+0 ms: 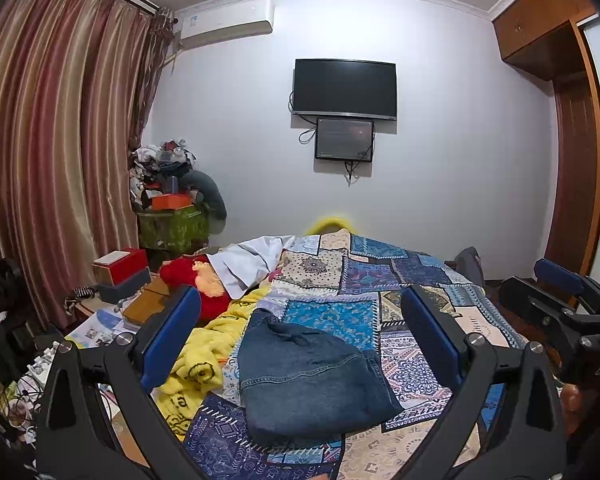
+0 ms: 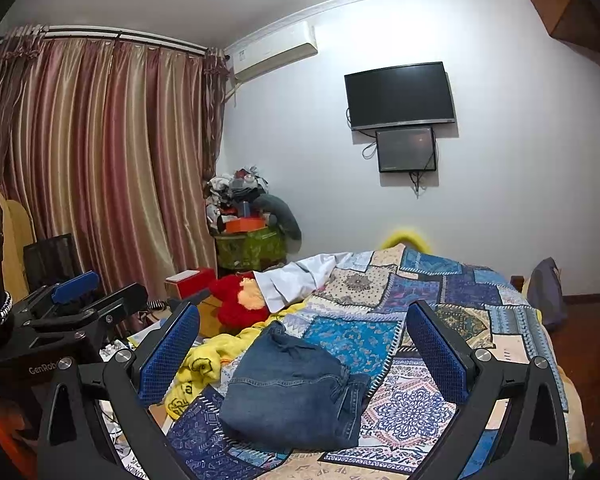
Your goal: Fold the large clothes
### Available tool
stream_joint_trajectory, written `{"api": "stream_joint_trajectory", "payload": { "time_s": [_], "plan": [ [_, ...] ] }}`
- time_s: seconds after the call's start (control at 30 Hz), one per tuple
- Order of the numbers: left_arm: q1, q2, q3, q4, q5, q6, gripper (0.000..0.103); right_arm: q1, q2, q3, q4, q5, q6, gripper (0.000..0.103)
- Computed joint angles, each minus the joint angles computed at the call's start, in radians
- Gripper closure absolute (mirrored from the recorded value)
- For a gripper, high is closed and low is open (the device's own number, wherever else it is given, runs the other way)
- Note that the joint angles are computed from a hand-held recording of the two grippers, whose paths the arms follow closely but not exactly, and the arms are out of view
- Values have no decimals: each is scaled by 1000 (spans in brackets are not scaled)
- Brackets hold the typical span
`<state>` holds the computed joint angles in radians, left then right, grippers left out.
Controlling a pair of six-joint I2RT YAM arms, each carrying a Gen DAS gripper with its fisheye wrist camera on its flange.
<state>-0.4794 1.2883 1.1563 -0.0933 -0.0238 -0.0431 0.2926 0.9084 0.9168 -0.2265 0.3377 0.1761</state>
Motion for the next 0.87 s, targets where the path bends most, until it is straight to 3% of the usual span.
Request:
{"api": "stream_joint_trajectory", "payload": {
  "time_s": [0.87],
  "plan": [
    [-25, 4, 13, -12, 8, 10, 2, 5, 20, 3, 10, 26, 43, 0]
  ]
}}
